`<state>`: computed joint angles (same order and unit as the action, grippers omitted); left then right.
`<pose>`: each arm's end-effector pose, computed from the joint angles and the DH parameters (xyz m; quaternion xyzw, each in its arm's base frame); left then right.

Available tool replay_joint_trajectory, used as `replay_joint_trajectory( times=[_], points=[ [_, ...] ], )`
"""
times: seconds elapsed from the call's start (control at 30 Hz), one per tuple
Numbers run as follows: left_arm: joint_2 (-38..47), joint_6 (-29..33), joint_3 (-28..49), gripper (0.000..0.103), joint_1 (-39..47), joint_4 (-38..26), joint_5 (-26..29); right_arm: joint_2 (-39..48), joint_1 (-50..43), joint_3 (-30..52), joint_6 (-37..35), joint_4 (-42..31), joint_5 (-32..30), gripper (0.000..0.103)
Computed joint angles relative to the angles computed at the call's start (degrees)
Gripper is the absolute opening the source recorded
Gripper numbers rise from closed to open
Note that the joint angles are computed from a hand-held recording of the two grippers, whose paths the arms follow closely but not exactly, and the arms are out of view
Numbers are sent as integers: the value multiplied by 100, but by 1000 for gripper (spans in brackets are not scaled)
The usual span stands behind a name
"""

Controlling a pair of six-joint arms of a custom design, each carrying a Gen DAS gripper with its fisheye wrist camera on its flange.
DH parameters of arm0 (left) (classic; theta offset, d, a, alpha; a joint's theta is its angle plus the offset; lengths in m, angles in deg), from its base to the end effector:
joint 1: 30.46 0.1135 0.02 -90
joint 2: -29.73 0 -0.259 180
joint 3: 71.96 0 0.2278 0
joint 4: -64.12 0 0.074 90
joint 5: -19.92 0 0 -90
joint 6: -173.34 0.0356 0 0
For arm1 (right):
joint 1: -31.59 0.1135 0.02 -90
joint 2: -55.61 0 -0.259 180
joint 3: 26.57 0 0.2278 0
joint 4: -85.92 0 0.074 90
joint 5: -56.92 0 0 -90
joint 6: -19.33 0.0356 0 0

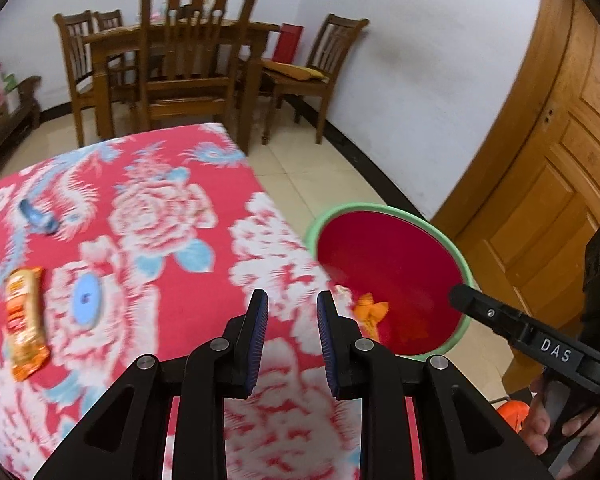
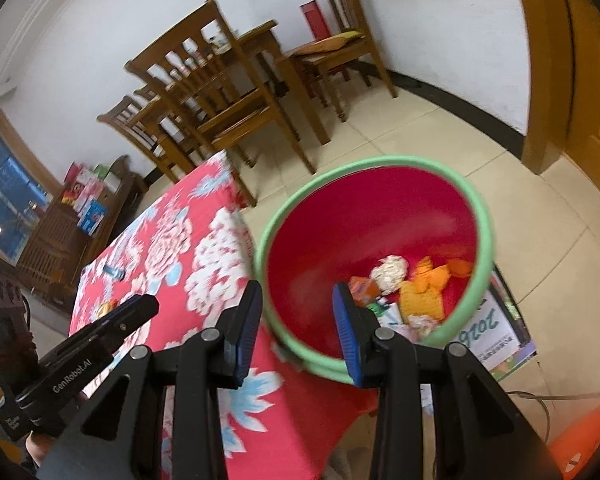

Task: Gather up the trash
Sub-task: 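Move both grippers back from the bucket over the table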

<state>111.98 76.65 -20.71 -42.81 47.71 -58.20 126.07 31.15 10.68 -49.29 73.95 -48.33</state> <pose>0.2465 -0.0615 0.1727 0.0833 0.9237 -0.1548 0.3403 0.2004 0.0078 0.1560 0.1238 0.9093 0.1893 0.3493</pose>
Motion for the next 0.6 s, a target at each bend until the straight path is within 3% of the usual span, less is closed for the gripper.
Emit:
replay_joint_trajectory(
  times=[0.37, 0.6],
  points=[
    [-566, 454, -260, 25, 1367, -358, 256, 217, 1492, 414, 460, 36, 620, 39],
    [-464, 757, -191, 25, 2315, -486, 599, 528, 2193, 744, 679, 66, 944, 40]
  ],
)
